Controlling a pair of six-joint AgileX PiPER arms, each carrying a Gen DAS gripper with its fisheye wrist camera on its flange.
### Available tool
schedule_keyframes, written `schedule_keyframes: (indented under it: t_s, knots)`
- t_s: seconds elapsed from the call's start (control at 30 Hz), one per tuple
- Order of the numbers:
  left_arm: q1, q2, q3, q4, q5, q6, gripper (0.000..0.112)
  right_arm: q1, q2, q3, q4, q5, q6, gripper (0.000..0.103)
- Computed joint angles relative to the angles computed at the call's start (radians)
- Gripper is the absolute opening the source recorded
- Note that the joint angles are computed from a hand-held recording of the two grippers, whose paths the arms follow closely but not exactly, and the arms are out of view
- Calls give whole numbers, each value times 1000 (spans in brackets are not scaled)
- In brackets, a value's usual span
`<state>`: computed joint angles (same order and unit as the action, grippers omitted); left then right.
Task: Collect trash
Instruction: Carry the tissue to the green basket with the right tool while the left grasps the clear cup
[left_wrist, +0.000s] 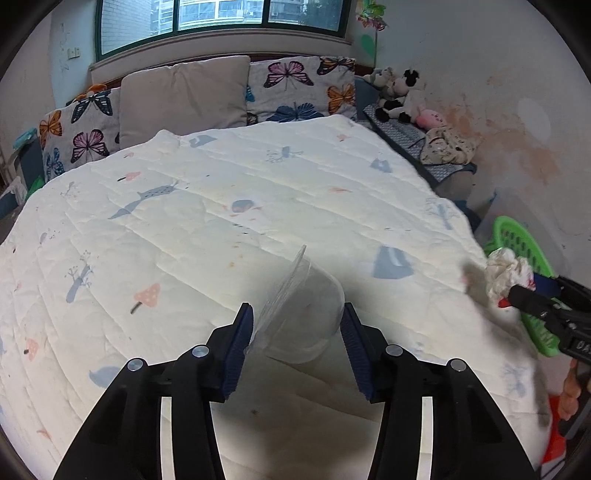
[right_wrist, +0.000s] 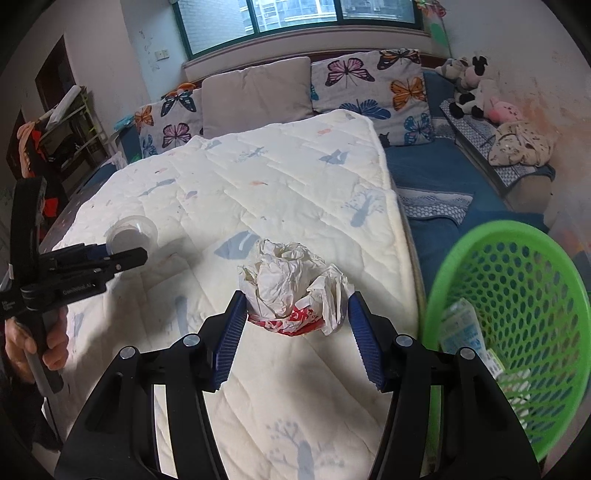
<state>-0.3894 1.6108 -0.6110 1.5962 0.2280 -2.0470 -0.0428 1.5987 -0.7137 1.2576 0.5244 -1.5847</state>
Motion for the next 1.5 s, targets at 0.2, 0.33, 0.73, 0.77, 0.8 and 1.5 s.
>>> schedule_keyframes:
  t_s: [0.2,0.33,0.73,0.77,0.8,1.5]
  knots:
    - [-122,-44,-4,-132,40,77,47,-106,-56,52,-17,55,-38,57]
    - [-204,-48,-33,-206,69,120,47,-184,-89,73,-36,98,-55,57]
    - [-371,26,-174,-361,130,233,47,-421,-138,103,-98,197,-125,57]
    - [-381,34,-186,-373,134,242,47,-436,-139,104,-101,202,-131,57]
    - [-385,39,-195,-380,134,250,47,-454,-136,101,-107,209,-136,57]
    - [-474,242,-493,-682,188,563,47,-661,49,-29,-125,226,-223,59]
